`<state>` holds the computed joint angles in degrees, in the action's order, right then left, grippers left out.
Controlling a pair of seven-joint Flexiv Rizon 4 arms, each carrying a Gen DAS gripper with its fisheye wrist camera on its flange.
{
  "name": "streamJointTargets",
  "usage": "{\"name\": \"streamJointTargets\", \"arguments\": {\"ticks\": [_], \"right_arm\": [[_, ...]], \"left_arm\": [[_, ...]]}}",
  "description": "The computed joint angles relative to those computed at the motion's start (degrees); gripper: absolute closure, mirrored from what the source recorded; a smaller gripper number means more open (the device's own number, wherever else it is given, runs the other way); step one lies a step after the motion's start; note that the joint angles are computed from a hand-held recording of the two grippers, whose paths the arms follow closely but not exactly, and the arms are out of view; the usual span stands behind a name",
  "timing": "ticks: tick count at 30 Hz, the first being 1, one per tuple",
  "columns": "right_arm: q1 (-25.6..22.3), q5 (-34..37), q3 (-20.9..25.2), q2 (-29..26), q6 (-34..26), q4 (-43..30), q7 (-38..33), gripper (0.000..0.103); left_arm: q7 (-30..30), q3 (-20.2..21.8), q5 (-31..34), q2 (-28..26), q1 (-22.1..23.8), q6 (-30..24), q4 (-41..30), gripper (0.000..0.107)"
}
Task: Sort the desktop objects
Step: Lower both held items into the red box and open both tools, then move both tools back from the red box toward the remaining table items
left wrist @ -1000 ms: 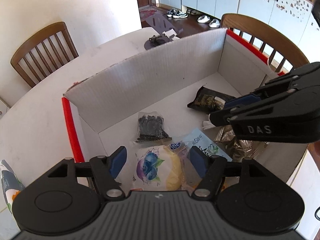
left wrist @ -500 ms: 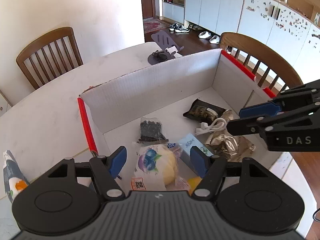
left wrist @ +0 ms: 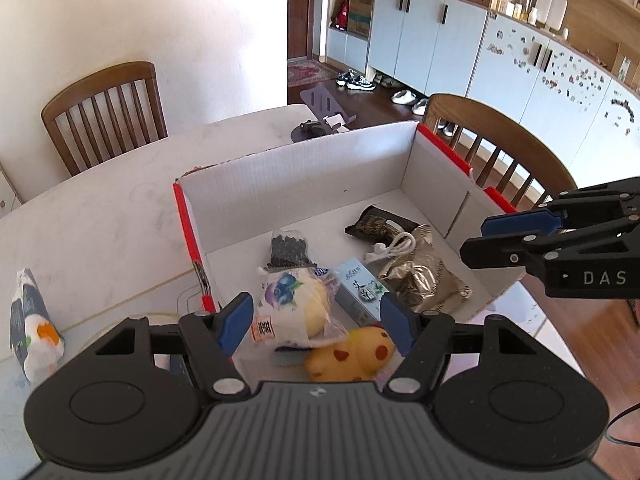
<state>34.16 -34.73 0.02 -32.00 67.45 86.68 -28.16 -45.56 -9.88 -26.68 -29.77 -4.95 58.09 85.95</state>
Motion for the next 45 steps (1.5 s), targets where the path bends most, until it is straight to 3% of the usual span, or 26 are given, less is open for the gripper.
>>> {"name": "streamJointTargets", "arguments": {"ticks": [13, 16, 20, 27, 31, 34, 45], "right_arm": [[4.0, -9.9, -3.6, 2.9, 1.0, 3.3, 10.8, 0.063], [5.1, -14.1, -4.4, 3.1, 0.8, 3.4, 14.1, 0.053], [5.9, -19.1, -4.9, 2.8, 1.2, 3.0, 18.7, 0.033], [6.9, -24.2, -4.8, 0.7, 0.9, -0.1, 23.4, 0.02], [7.8, -23.9, -4.2, -1.1, -0.8, -3.0, 23.7, 0.018], [8.8, -22.5, -3.7, -2.8, -2.6, -5.8, 22.7, 0.017], [13.0, -15.4, -4.4, -10.5, -7.9, -18.2, 17.7, 0.016]], "left_arm": [[13.7, -3.9, -13.6, 7.5, 3.6, 5.9, 11.5, 0.032], [16.4, -3.5, -17.4, 8.9, 3.9, 5.7, 13.3, 0.03], [18.8, -2.4, -21.7, 10.2, 4.0, 5.4, 15.1, 0.025], [22.7, -0.2, -26.4, 11.5, 4.5, 5.5, 17.4, 0.019], [24.0, 1.0, -27.8, 12.0, 5.4, 3.8, 17.9, 0.018], [24.8, 1.9, -28.5, 12.2, 6.3, 2.3, 18.0, 0.004], [29.4, 4.8, -30.3, 12.1, 10.6, -4.2, 17.5, 0.004]]}}
